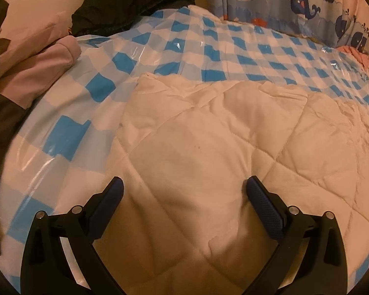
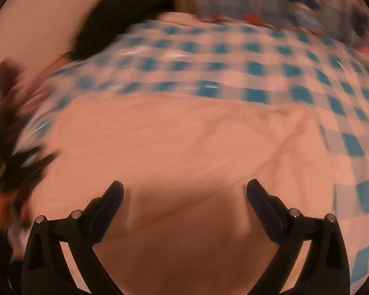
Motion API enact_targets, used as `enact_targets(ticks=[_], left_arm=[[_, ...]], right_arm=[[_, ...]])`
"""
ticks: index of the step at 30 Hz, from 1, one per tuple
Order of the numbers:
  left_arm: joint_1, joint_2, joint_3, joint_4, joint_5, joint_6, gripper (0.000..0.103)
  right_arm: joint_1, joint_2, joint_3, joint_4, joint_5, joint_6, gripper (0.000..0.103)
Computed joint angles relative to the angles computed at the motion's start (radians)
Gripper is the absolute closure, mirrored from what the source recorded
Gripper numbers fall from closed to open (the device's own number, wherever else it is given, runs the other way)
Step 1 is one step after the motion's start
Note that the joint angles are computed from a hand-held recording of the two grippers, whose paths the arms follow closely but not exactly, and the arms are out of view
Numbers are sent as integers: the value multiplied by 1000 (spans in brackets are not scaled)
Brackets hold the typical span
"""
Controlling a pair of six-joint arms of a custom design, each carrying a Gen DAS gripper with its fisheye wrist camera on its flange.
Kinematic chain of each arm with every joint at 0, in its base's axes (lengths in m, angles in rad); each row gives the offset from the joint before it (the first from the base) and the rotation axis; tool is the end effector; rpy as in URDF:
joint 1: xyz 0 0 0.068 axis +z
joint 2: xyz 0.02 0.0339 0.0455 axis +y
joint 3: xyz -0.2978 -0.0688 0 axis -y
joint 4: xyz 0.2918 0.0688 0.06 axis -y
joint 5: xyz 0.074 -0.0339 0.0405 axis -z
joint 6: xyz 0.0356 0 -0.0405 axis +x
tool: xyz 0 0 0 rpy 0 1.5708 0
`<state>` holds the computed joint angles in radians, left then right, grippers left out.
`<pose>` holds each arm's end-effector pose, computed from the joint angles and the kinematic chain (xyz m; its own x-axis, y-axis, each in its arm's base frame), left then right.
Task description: Fold large clothes
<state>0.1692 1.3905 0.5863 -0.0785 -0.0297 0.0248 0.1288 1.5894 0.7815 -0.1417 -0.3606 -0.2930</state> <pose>0.2776 0.0485 0.1533 -0.7658 -0.1057 -0.6343 -0.1680 0.9850 0.0387 0.3286 0.0552 0.1545 -0.6785 -0.3604 -0.6401 -0.5430 0.8330 0.1066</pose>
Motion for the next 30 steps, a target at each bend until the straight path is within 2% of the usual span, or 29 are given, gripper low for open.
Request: enact_targets(ticks=[2,3,6,8,9,12,13,16,18,20,22,24,26,28,30], left_arm=[[24,-39,7,-77,42,-15,7],[53,-59,13,-128,95,-28,7],[168,-128,11,-272,297,-45,7],[265,-181,-9,-349,445,-37,7],[334,-206,-23,-394,548,-16,7],[481,-274,-78,-505,739,92,7],[513,-290,-94,-535,778,130,7],[636,-298,-138,-697,908,340,7],[666,-272,-156,-745,933,406,7],[662,-230,-165,-748,947,421,7],[638,-241,-177,-736,958,395,7],[586,-254,-194,-688,977,331,7],[535,-254,-202,-667,1006,292,7],[456,-283,-224,-604,1004,206,7],[365,-317,-251,-517,970,91,7]], right_arm=[[87,-113,-123,30,47,-90,7],[125,-143,-166,57,71,-119,7],[284,-168,-278,215,283,-169,7],[316,-120,-270,264,348,-160,7],[312,-108,-257,256,342,-145,7],[281,-94,-229,244,293,-101,7],[267,-91,-225,241,273,-89,7],[214,-81,-219,231,183,-48,7],[248,-192,-289,260,174,-63,7],[329,-298,-354,291,181,-122,7],[448,-297,-380,335,308,-166,7],[583,-173,-371,426,505,-215,7],[633,-61,-342,481,608,-218,7],[588,-18,-291,466,552,-130,7],[497,-49,-252,397,416,-22,7]])
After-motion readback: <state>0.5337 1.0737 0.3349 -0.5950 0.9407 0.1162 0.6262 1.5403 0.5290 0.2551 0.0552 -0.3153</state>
